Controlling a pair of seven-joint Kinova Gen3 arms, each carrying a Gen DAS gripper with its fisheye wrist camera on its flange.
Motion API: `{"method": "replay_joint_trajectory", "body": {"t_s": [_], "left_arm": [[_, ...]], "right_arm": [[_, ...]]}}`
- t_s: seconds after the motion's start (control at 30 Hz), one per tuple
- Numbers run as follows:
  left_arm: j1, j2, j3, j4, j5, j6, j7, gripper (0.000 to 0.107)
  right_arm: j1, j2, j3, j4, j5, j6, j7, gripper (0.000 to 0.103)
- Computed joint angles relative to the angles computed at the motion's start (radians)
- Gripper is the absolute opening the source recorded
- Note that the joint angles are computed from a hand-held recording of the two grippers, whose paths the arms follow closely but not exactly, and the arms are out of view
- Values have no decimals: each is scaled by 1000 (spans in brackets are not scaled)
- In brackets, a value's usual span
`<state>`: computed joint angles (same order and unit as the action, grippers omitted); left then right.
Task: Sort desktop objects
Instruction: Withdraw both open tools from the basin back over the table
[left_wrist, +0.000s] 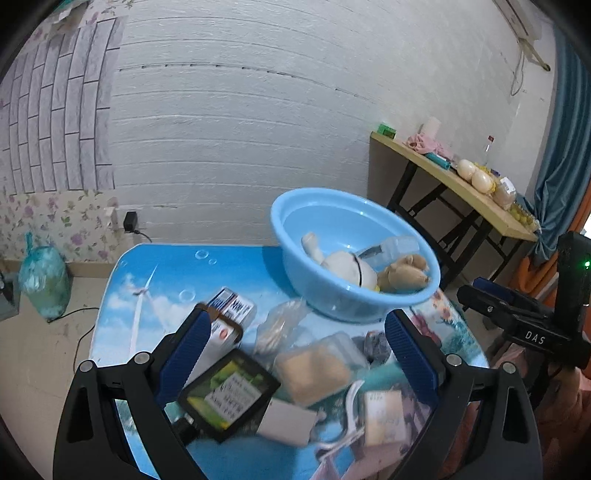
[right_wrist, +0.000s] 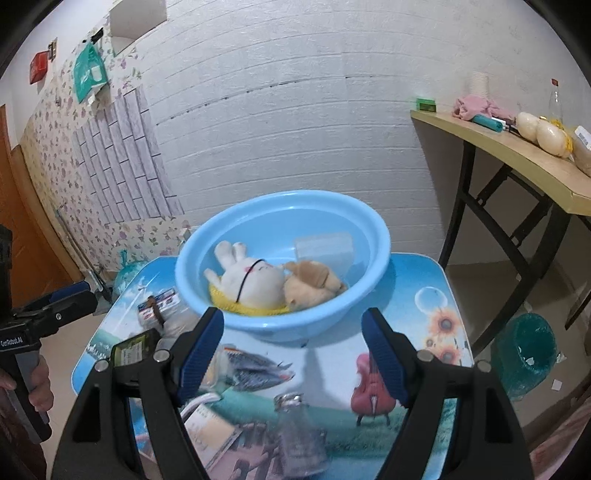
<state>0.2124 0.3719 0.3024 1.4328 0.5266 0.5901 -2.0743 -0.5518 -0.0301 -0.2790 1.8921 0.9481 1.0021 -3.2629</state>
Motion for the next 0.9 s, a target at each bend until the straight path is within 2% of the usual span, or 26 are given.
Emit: {"method": "replay_joint_trajectory", "body": {"t_s": [0.23,0.6,0.9], "left_arm": [[-17,-43,-7,69,22,-10,-21,96],[-20,-83,-21,151,21,-6,-47,96],[1,-85,-41,192,-13,1,-22,96]], "right_arm": [[-49,12,-30,4,-11,85,-35,78],[-78,-15,-46,63,-90,95,-76,78],[-94,-6,-58,78,-130,108,-94,76]]}}
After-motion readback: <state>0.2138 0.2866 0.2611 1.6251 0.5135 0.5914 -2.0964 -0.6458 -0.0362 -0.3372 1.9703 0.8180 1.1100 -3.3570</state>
